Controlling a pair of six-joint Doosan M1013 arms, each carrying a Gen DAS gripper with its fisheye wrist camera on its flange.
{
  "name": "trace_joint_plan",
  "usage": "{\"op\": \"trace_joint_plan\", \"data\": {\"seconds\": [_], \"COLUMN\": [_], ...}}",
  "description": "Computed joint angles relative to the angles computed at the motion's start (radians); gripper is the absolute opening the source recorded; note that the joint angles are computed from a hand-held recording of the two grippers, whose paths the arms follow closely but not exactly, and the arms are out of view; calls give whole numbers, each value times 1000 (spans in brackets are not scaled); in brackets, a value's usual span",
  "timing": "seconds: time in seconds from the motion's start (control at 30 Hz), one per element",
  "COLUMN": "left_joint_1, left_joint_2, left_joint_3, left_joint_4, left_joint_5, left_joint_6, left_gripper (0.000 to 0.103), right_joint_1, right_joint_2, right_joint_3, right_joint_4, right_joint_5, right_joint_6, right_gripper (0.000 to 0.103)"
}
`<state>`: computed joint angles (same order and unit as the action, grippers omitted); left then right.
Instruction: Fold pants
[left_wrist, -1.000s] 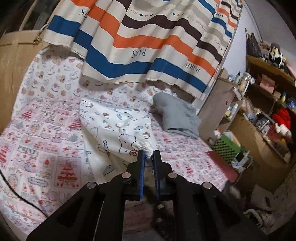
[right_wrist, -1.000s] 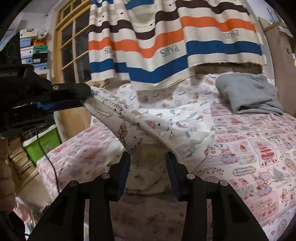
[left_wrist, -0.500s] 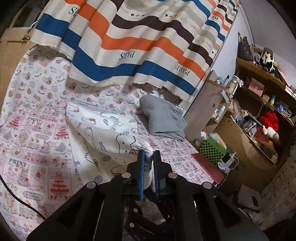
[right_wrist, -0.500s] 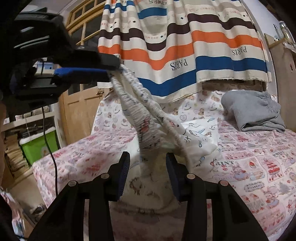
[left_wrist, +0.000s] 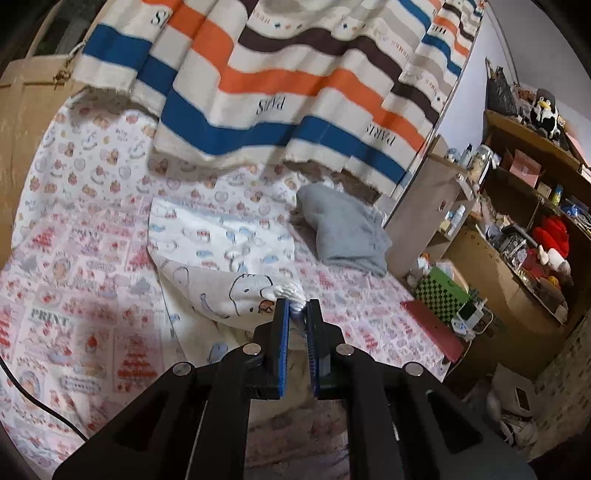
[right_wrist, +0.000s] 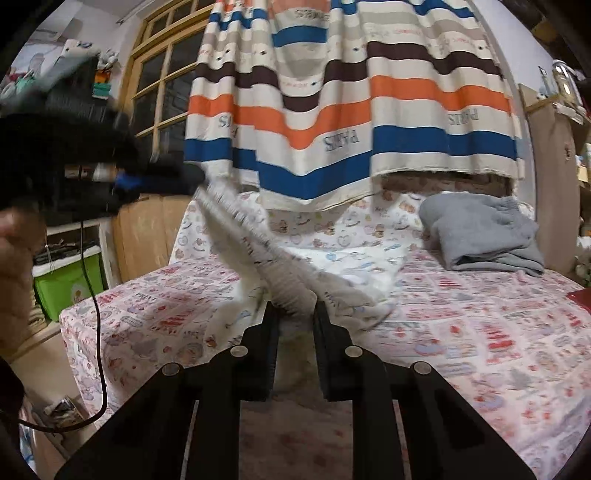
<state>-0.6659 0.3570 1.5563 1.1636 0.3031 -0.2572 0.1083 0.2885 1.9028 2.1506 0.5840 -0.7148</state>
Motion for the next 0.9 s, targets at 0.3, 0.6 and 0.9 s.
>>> {"op": "trace_joint_plan", "data": {"seconds": [0.3, 0.6, 0.9], "left_joint_1": [-7, -11, -92], "left_joint_2": [48, 52, 59], "left_joint_3": [-8, 39, 7], "left_joint_4": [-355, -451, -169], "left_joint_5": [41, 6, 263], "left_joint_6": [288, 299, 271], "left_gripper": [8, 9, 16], "right_joint_1": [-31, -56, -113], "right_joint_2": [7, 16, 14], "right_joint_3": [-7, -1, -25], "right_joint_4": [-141, -241, -450], "right_joint_5": [-59, -47, 44], "right_joint_6": [165, 265, 301], "right_gripper": [18, 19, 31]}}
